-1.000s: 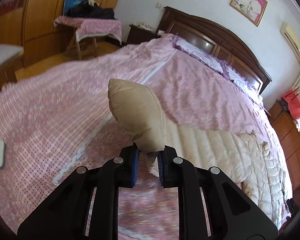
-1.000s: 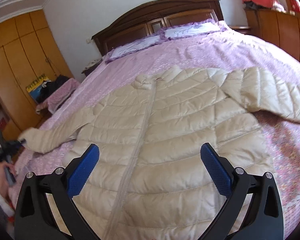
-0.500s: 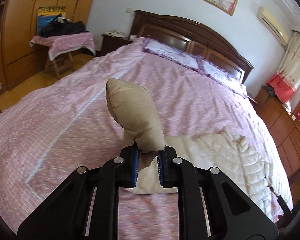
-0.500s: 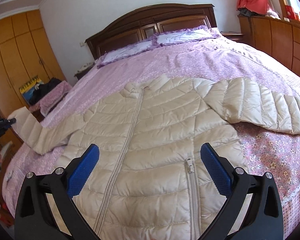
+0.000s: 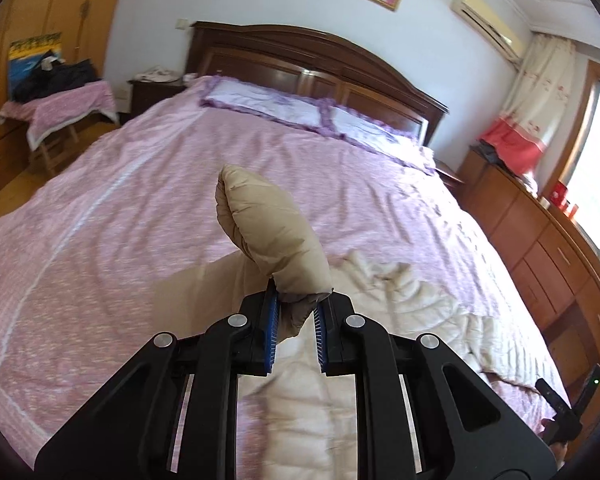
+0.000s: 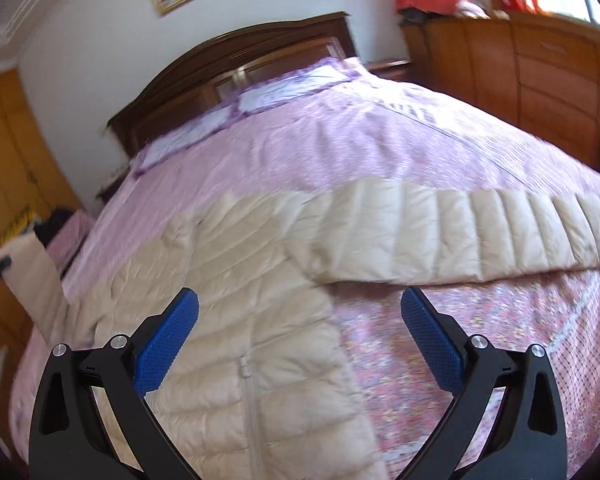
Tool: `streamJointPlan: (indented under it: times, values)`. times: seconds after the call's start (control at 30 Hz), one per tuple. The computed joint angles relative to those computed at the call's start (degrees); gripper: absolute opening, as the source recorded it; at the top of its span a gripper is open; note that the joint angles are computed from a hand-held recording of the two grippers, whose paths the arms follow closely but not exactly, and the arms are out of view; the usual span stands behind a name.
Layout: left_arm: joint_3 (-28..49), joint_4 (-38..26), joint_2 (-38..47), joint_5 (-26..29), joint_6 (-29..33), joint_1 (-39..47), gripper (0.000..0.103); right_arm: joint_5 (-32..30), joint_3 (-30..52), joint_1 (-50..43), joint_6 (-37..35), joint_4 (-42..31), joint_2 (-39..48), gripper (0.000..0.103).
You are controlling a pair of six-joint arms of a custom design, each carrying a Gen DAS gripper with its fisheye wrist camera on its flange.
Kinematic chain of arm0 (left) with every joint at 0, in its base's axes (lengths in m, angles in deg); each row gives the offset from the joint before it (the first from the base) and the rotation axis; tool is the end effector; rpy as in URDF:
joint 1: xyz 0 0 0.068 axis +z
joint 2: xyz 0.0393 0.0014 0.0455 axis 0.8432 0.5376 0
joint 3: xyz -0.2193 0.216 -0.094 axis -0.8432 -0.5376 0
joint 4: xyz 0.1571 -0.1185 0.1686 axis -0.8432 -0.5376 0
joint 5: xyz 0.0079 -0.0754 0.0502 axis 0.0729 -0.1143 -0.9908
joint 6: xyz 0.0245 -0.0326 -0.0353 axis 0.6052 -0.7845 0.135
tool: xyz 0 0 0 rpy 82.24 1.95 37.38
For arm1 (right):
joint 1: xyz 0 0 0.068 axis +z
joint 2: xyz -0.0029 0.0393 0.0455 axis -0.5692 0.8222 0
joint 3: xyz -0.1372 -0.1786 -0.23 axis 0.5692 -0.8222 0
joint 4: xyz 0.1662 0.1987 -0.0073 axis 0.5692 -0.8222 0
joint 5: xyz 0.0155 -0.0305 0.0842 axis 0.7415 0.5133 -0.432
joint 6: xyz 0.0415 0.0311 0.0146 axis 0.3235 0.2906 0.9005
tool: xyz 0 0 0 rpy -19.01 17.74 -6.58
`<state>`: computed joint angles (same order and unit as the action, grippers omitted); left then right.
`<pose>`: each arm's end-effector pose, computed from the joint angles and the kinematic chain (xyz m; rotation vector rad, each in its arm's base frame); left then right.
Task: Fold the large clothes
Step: 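Lift the sleeve with the left tool and carry it across the jacket body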
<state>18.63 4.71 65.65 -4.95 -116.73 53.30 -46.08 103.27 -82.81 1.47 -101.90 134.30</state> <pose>0.1496 -0.0047 0.2664 -0.5442 2.0963 -0.1330 0.1878 -0.1689 0.2022 0.0131 2.2657 0.4675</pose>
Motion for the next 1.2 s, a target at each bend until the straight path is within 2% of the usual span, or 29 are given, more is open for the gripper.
streamJointPlan:
  times: [0.03, 0.13, 0.2, 0.27, 0.33, 0.4, 0.5, 0.93, 1.2]
  values:
    - [0.8, 1.5, 2.8, -3.4, -2.2, -5.1, 0.015, 0.1, 0.7, -0.5, 0.5, 0.0, 0.9, 0.098]
    - [3.5, 4.3, 10.3, -8.7, -6.4, -14.3, 0.015, 0.3, 2.7, -1.7, 0.5, -0.8, 3.1, 0.098]
    - [5.4, 5.8, 14.9, -10.8, -7.9, -18.7, 0.015, 0.4, 2.8, -1.8, -0.2, 0.3, 2.8, 0.098]
    - [7.2, 7.7, 19.7, -11.3, -8.5, -22.2, 0.015, 0.8, 1.0, -2.0, -0.3, 5.2, 1.6, 0.098]
    - [9.6, 7.4, 23.8, -12.4, -9.2, -24.3, 0.015, 1.2, 0.4, -2.3, -0.8, 7.6, 1.5, 0.098]
    - [12.7, 5.8, 27.8, -14.4, -10.7, -26.5, 0.015, 1.2, 1.2, -2.6, -1.2, 7.0, 2.5, 0.098]
    - [15.4, 6.6, 31.9, -14.5, -11.9, -28.2, 0.015, -0.6, 3.6, -3.7, -2.3, 3.0, 4.5, 0.098]
    - [23.2, 12.5, 47.8, -11.6, -13.9, -32.6, 0.016, 1.5, 7.0, -4.6, -0.9, 1.6, 8.6, 0.098]
    - [28.6, 14.4, 57.6, -11.9, -15.4, -35.3, 0.016, 1.0, 10.7, -6.2, -0.7, -1.3, 11.9, 0.098]
